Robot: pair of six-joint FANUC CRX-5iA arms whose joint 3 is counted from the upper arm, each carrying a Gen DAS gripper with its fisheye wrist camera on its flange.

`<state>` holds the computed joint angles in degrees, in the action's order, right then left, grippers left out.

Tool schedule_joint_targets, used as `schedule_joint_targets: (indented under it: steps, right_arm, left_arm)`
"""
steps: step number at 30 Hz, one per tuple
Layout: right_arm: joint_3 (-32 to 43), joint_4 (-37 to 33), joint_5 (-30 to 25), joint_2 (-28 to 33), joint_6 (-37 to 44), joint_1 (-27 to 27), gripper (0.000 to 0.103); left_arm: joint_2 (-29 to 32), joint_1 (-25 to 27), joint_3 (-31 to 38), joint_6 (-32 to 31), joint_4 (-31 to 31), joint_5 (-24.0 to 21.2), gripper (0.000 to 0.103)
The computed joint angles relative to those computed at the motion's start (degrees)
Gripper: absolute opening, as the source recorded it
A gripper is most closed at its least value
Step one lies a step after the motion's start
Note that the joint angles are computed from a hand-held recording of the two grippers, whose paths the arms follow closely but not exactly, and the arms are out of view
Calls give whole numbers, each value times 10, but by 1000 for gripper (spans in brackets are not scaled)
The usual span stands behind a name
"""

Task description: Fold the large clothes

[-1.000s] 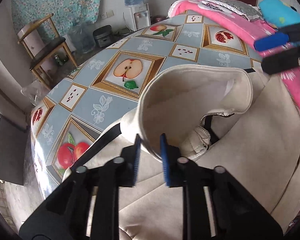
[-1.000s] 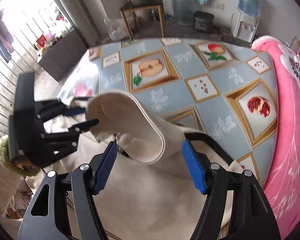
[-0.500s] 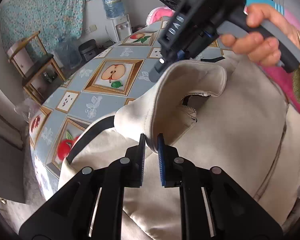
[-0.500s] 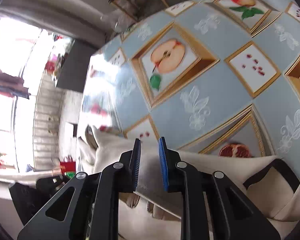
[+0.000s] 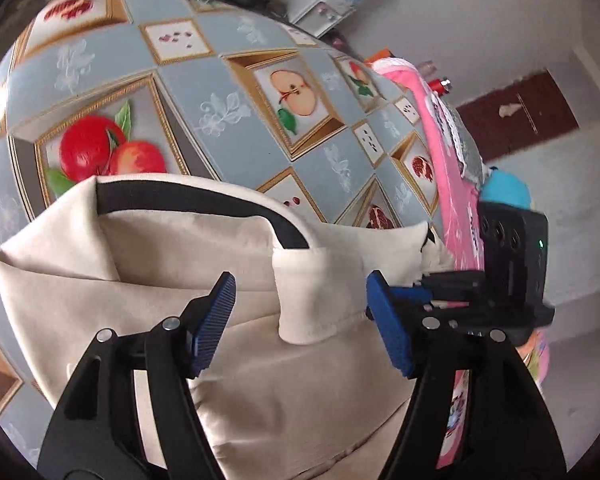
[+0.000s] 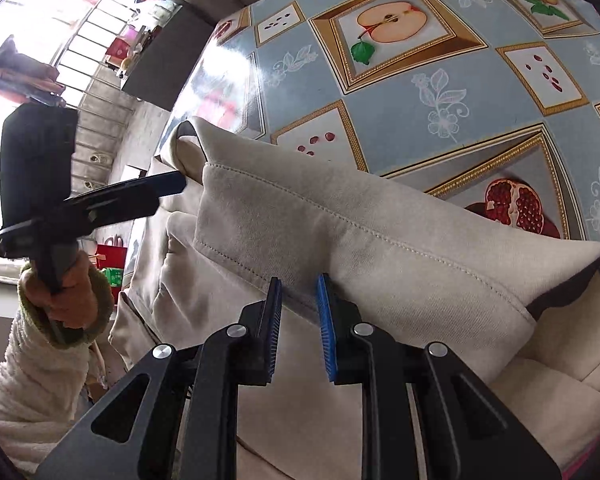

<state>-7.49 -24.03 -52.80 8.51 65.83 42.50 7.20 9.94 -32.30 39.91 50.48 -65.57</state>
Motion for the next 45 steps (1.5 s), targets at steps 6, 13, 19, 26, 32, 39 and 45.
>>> schedule_joint_targets:
  steps: [6,13,19,26,32,39,45]
  right_arm:
    - [-51,-4,34,-52,-28,0,19]
    - [-199,51,142,-209,-212,-16,47]
    - [-190,-94,121,-166,-163,-105,47]
    - [-163,-145,109,-130,-92,-102,39]
    - [-152,-12,87,-122,-139,-19,15]
    - [-117,287,24,-47,-287,93,12]
    - [-114,334,43,-17,-305,76,12]
  left_arm:
    - [20,-38,5,49,-8,25,29]
    - [-1,-32,0,33,-27,-4,21]
    - [-5,-32,2,28,-58,-32,21]
    - [4,-28,4,39,-65,-37,22]
    - [-38,-61,1,-3,-111,26,12]
    - [-75,-128,0,-32,-176,183,6]
    - [-53,-138,12,-48,-178,223,6]
